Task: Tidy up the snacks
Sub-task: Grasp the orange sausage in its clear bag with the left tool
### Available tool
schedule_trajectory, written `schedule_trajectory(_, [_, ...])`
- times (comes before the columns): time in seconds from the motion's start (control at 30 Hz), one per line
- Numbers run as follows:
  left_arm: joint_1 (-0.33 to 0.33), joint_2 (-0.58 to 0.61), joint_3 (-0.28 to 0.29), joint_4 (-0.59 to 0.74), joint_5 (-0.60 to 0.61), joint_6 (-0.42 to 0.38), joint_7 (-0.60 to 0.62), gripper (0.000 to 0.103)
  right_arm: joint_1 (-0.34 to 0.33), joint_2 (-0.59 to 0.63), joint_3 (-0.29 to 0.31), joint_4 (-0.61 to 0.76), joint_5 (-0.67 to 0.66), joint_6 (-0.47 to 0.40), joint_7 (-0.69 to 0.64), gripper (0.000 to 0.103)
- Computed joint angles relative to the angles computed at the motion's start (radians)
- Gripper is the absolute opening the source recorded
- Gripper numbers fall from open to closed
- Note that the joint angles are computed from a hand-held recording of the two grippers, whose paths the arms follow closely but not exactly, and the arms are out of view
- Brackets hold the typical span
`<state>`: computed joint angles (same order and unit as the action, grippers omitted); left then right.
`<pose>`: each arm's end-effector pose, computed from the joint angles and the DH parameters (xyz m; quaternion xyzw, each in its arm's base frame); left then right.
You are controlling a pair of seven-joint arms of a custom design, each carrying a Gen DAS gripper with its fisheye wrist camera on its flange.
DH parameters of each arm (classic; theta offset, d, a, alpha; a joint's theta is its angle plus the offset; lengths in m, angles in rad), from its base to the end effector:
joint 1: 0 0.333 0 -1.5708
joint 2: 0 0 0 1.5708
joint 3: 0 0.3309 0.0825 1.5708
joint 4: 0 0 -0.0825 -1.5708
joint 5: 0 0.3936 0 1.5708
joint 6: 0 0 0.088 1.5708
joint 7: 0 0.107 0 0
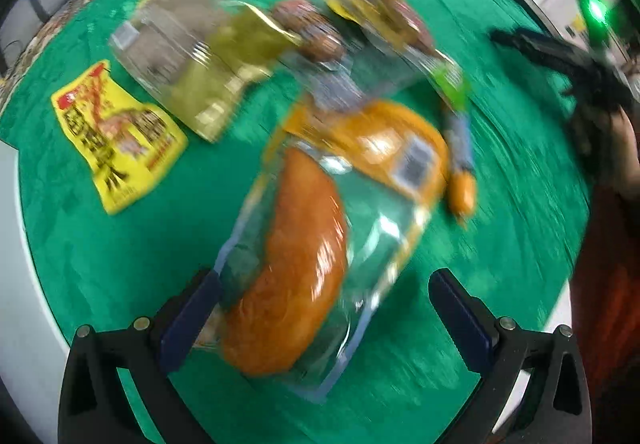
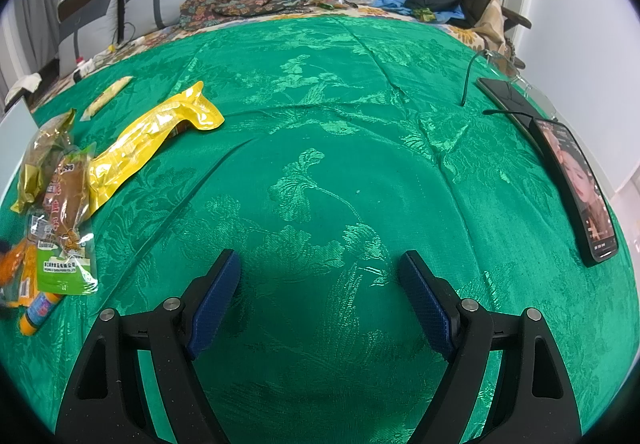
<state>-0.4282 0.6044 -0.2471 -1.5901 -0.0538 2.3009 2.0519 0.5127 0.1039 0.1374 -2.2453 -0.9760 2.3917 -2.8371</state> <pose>0.5803 -0.4312 0.3092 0.2454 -0.9634 0.1038 0.0303 0.4421 0.3267 0.3359 -0.4829 0.8146 -0.2750 0.1664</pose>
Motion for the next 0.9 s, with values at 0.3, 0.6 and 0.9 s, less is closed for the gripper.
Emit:
schedule_trajectory(0.3, [0.027, -0.104, -0.036, -0.132, -0.046, -0.069, 0.097, 0.103, 0.000, 0.000, -0.001, -0.001, -0.003, 0.001, 0.002, 0.085])
schedule_trajectory(0.6, [-0.072, -0.076, 0.061, -0.140, 0.111, 0.148, -0.138, 0.103, 0.000, 0.000, -0.001, -0.002, -0.005, 0.003, 0.003, 0.085])
schedule_trajectory(0.9, [-0.032, -0.227, 0.067, -0.403, 0.072, 0.428, -0.311, 0.050, -0.001, -0.001, -0.001, -0.002, -0.008, 0.004, 0.005, 0.085])
